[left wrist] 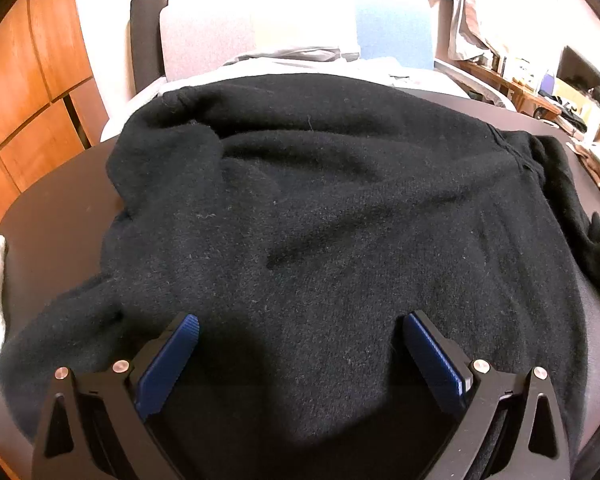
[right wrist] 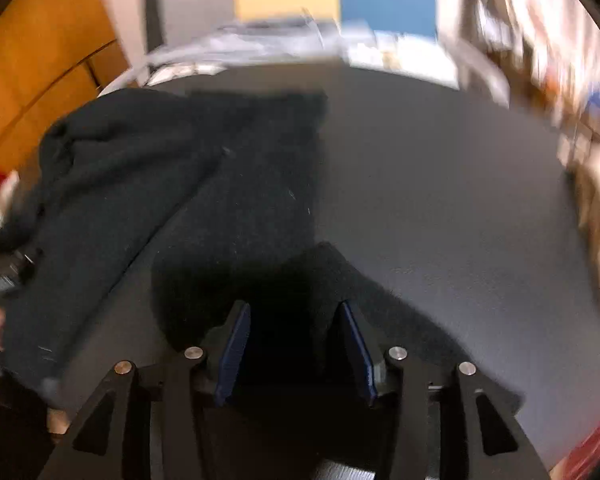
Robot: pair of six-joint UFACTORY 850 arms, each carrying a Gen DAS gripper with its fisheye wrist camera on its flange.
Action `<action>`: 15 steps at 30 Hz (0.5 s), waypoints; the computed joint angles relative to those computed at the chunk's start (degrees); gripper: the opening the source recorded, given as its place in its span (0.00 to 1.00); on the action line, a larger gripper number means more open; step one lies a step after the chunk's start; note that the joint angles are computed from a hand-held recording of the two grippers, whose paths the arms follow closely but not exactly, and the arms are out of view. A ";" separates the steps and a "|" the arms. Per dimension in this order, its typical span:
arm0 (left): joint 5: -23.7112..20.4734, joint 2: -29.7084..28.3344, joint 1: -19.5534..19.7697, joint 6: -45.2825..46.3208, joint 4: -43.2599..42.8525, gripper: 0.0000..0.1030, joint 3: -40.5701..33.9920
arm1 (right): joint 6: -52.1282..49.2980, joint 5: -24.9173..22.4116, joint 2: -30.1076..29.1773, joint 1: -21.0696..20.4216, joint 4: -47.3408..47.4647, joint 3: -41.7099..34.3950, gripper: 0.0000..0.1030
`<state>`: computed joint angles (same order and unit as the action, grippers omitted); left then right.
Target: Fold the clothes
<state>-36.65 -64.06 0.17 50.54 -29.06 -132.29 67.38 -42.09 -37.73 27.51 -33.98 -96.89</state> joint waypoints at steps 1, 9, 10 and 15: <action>-0.15 -0.04 -0.06 -0.43 0.40 1.00 -0.15 | -1.40 -2.07 -0.79 0.05 0.19 -1.56 0.05; 0.26 1.42 -0.44 -3.93 2.71 1.00 1.88 | 5.55 -12.78 1.82 -5.83 -4.45 1.80 0.04; 0.56 2.03 -0.51 -3.89 2.62 1.00 2.88 | 7.10 -12.65 2.43 -6.98 -4.65 2.89 0.04; 2.18 4.96 -0.94 -2.65 1.28 1.00 7.82 | 14.64 -11.17 5.32 -11.29 -5.70 8.19 0.05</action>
